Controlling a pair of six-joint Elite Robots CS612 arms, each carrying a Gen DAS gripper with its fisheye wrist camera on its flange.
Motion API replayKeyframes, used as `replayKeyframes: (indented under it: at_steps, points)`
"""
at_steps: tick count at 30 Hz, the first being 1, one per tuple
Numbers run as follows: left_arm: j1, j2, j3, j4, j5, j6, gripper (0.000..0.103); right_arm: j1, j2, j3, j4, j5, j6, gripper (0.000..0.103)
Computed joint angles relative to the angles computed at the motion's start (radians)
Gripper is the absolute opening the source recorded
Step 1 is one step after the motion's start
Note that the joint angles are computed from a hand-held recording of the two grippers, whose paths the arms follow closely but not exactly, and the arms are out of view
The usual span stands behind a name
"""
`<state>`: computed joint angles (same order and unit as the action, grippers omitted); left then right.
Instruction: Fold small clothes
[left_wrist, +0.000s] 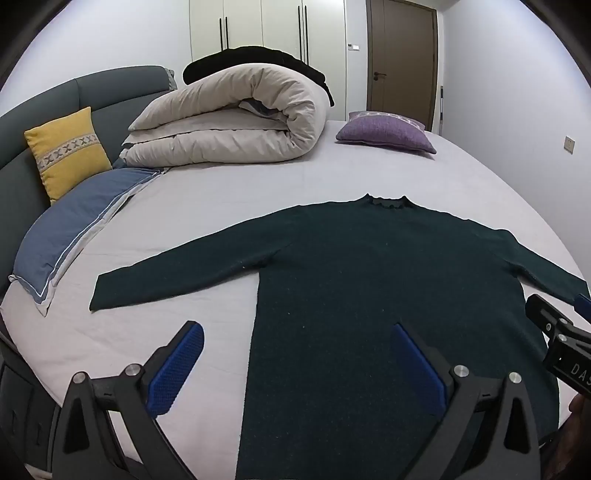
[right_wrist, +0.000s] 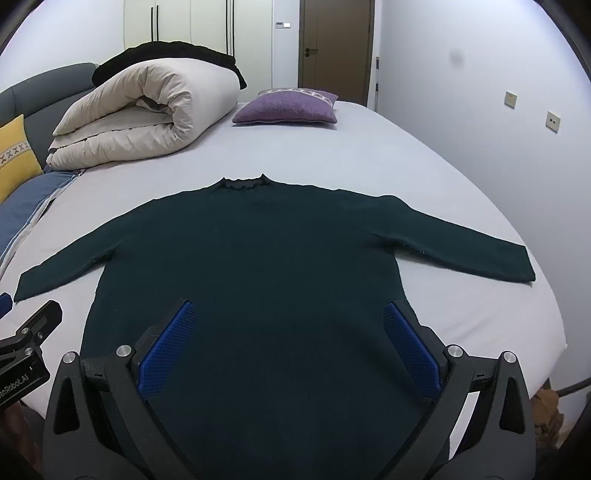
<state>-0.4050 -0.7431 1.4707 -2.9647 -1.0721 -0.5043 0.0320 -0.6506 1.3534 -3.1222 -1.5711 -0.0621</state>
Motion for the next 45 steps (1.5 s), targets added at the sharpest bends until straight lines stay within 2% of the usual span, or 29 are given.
replayKeyframes:
  at_steps: [12,15,45]
  points:
    - [0.014,-0.016,0.013,-0.021,-0.012,0.018,0.103,-0.004,0.003,-0.002,-0.008,0.012,0.001,0.103]
    - [-0.007,-0.013,0.025,-0.041,0.022,0.012,0.103,-0.008,-0.007,0.017,-0.022,0.017,-0.002,0.103]
    - [-0.001,-0.01,0.015,-0.04,0.015,0.009,0.103,0.0,-0.005,0.02,-0.028,0.008,-0.006,0.103]
